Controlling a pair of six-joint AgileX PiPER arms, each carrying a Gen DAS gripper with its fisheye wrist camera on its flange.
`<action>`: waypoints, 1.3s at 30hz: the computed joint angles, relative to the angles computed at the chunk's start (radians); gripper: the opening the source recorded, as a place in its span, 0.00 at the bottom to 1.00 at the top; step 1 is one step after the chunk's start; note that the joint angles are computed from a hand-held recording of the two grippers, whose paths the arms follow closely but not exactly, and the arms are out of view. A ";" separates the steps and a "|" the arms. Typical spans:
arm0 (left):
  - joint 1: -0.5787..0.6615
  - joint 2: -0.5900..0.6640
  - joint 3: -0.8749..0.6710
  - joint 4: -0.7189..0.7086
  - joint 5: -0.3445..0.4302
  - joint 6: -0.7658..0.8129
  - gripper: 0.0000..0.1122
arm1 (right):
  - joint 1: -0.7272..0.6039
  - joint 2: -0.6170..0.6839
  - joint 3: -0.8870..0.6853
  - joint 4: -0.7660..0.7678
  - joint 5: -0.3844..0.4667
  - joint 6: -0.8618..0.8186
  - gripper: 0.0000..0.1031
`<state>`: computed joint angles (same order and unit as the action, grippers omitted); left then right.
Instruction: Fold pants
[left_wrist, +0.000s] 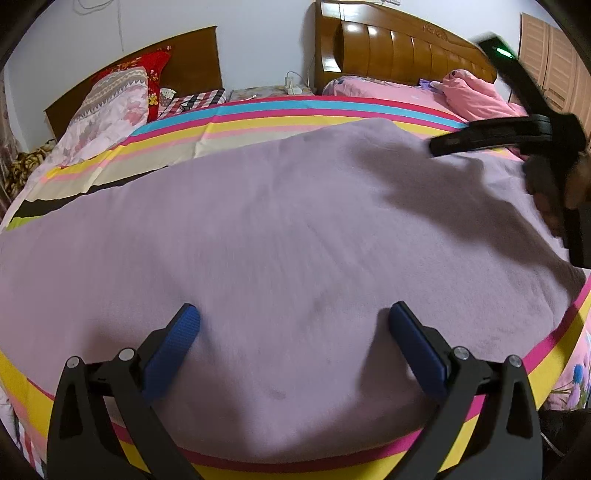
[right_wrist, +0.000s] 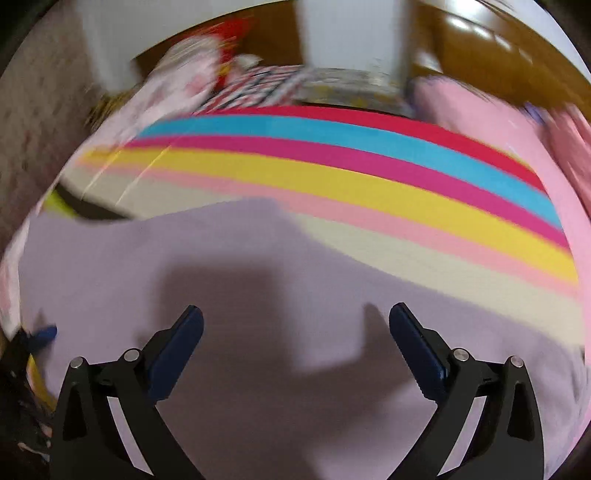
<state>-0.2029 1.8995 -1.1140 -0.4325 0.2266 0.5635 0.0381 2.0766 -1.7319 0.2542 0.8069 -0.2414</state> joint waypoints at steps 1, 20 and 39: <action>0.002 0.000 0.000 -0.016 0.001 0.019 0.90 | 0.036 0.060 -0.081 -0.025 0.023 0.035 0.94; 0.019 0.006 -0.006 -0.159 0.013 0.163 0.90 | 0.182 0.131 -0.209 -0.141 -0.038 0.054 0.95; 0.857 0.103 -0.108 -0.967 0.583 0.587 0.90 | 0.411 0.155 -0.287 -0.083 -0.049 0.030 0.95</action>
